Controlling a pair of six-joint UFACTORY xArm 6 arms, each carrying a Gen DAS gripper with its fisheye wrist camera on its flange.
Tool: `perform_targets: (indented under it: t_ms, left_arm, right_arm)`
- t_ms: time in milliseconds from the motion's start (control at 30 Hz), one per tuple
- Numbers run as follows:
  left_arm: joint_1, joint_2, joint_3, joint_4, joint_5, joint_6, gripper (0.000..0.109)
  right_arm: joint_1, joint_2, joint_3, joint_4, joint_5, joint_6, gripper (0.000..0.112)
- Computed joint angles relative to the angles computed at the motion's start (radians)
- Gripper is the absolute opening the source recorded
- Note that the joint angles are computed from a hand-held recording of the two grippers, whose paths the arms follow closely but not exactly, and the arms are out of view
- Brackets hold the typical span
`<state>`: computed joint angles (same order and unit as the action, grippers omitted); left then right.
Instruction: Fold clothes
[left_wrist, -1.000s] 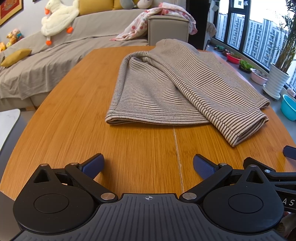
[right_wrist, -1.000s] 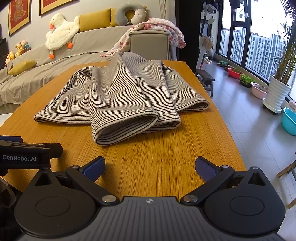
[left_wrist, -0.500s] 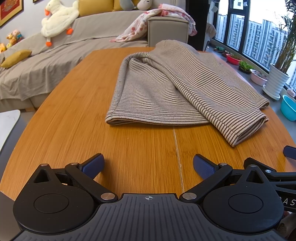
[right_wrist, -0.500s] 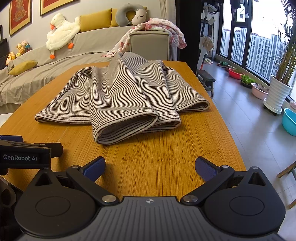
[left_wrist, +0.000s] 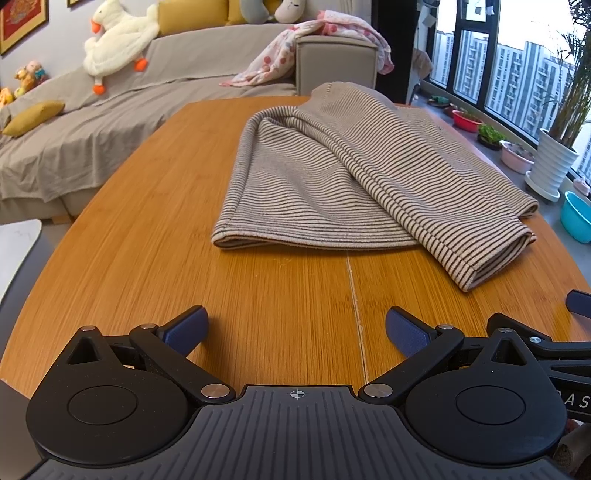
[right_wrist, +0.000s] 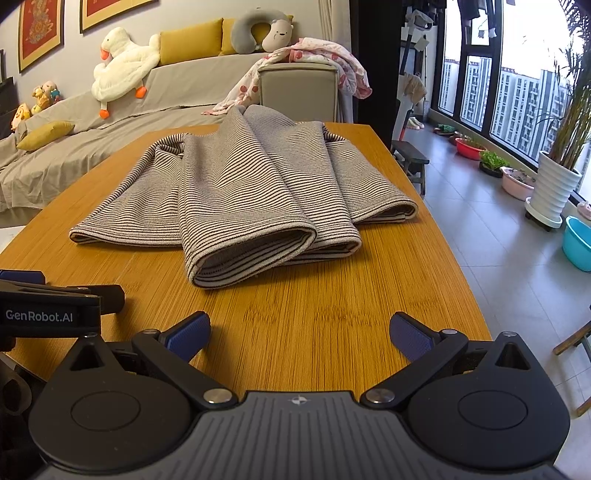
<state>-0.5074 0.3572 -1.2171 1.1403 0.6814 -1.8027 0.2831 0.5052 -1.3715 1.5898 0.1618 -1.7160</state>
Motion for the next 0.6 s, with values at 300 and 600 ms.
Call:
perform_targets:
  t_ms: [300, 600]
  left_arm:
    - [0.077, -0.06, 0.069, 0.032, -0.197, -0.002, 0.103]
    - [0.293, 0.03, -0.142, 0.442, -0.574, -0.174, 0.103]
  right_arm:
    - [-0.05, 0.006, -0.018, -0.157, 0.115, 0.143, 0.103]
    - [-0.147, 0.18, -0.404, 0.035, 0.358, 0.078, 0.103]
